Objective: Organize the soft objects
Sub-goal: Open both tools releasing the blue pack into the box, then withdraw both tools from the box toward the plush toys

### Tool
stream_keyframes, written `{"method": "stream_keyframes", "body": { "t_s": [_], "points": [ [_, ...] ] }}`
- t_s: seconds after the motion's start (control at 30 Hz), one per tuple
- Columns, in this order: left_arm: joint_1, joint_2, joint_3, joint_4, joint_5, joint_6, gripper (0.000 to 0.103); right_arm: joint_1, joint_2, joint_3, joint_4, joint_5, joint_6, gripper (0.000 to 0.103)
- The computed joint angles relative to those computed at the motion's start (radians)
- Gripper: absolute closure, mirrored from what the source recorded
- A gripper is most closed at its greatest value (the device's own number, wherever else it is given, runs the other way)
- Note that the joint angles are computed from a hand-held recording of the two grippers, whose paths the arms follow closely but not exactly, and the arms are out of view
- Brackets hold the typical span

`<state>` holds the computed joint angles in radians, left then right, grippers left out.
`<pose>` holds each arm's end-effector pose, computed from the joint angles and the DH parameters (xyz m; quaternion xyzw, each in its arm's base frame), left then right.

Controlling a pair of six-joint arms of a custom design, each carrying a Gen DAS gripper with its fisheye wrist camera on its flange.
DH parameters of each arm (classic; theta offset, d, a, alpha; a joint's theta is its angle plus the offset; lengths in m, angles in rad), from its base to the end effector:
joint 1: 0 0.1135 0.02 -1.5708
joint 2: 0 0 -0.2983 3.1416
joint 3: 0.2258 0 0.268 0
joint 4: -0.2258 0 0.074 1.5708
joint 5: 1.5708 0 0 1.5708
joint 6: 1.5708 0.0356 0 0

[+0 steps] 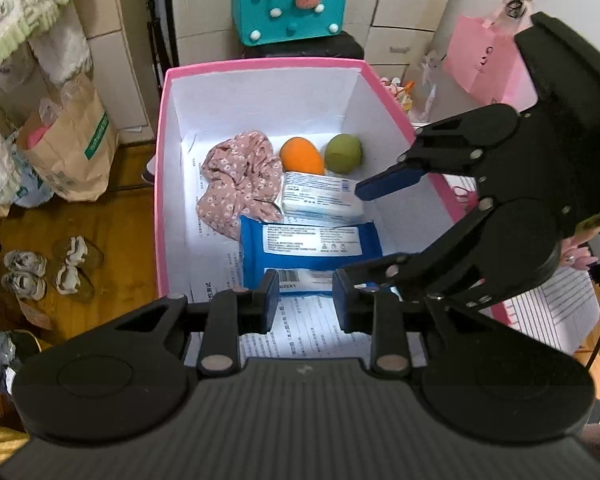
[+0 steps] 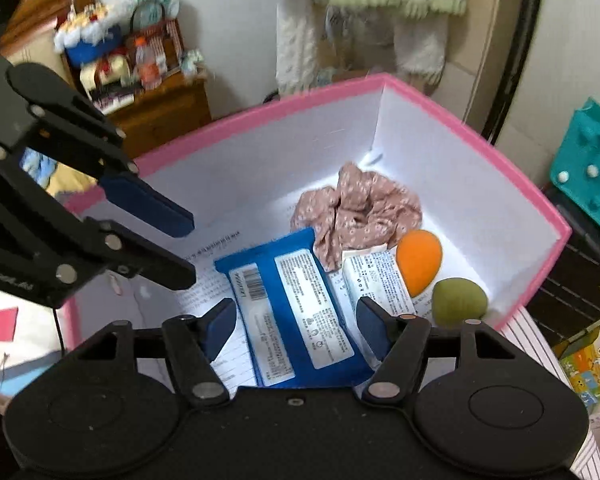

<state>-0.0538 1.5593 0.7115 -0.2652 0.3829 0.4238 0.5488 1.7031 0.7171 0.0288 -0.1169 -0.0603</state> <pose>0.2806 -0.0284 0.1596 0.2681 0.9188 -0.1412 0.2530 0.2679 0.1687 0.1351 -0.3022 0.9026 0.1269 0.2791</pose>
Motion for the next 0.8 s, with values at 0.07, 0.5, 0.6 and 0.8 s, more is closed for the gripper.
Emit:
{"method": "stream_keyframes", "body": {
  "t_s": [0.07,0.5,0.6,0.8],
  "points": [
    [-0.006,-0.039,-0.029,0.012,-0.005,0.025,0.068,-0.002,-0.059,-0.04,0.01,-0.008,0.035,0.032],
    [-0.074,-0.37,-0.192,-0.007,-0.054,0.064,0.049,0.17,-0.415,-0.21,-0.073,0.2,0.235,0.032],
    [-0.09,-0.472,-0.214,-0.051,-0.071,0.06,0.045,0.226,-0.495,-0.229,-0.122,0.26,0.271,0.032],
    [-0.064,-0.647,-0.215,-0.187,-0.062,0.059,0.039,0.404,-0.682,-0.237,-0.295,0.455,0.366,0.032]
  ]
}}
